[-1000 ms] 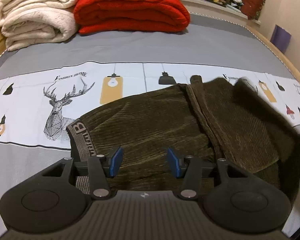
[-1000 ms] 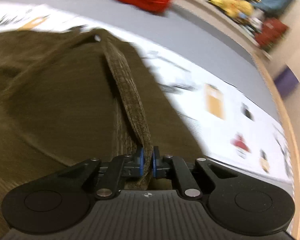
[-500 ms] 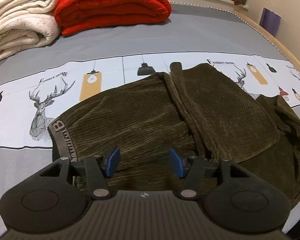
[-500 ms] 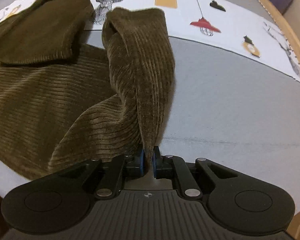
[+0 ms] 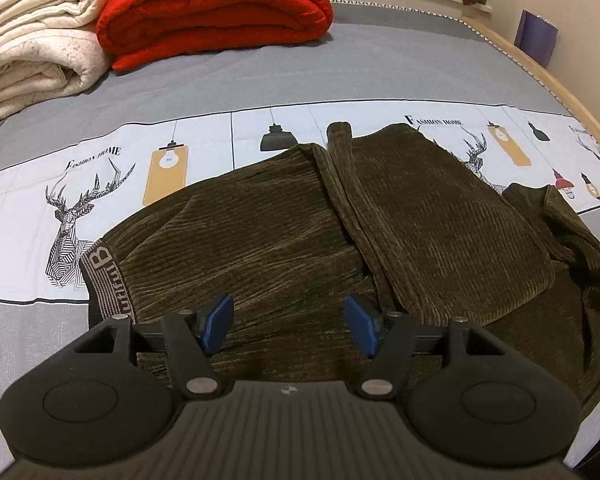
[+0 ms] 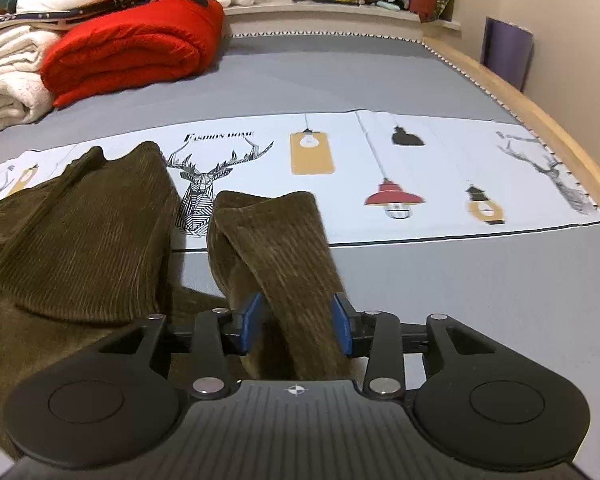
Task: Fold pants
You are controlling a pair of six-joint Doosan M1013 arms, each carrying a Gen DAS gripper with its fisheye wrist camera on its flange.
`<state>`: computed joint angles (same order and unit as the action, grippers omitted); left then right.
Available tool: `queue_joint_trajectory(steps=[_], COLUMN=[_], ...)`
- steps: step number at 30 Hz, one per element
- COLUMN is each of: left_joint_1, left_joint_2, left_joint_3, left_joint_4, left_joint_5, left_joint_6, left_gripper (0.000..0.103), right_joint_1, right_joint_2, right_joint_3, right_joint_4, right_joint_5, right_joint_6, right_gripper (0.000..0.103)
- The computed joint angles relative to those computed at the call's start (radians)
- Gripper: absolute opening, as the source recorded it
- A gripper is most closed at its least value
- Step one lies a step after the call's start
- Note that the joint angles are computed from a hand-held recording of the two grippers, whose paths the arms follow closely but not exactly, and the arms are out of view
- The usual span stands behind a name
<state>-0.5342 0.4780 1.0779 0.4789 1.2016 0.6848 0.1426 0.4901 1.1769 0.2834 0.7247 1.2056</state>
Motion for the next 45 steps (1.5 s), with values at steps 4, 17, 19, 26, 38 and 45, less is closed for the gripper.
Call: queue_joint_trajectory(steps=[4,17,19,26,38,45], left_joint_1=[0.005,0.018,0.016,0.004,-0.004,-0.004], left_joint_2=[-0.003,-0.018,-0.019,-0.011,-0.030,-0.035], left_joint_3=[0.008,0.028,0.027,0.015,0.047,0.050], left_joint_4=[-0.004,-0.003,-0.001,0.007,0.021,0.017], left_joint_5=[0.005,0.012,0.010,0.020,0.027,0.023], left_joint_6=[-0.002,-0.010,-0.010,-0.002,-0.004,-0.008], left_gripper=[0.068,0.068,0.068,0.068,0.068,0.068], right_joint_1=[0.045,0.120,0.117,0.084,0.003,-0.047], right_joint_2=[0.045,0.157,0.149,0.101,0.069,0.047], right_joint_3=[-0.056,-0.193,-0.181,-0.135,-0.128,-0.105], right_joint_4=[-0.084,-0.404,-0.393,-0.372,-0.617,-0.654], right_joint_5=[-0.003,0.053,0.028,-0.052,0.076,0.155], right_joint_6=[0.002,0.176,0.181,0.345,0.813,0.982], right_gripper=[0.040,0.027,0.022,0.015,0.007,0.006])
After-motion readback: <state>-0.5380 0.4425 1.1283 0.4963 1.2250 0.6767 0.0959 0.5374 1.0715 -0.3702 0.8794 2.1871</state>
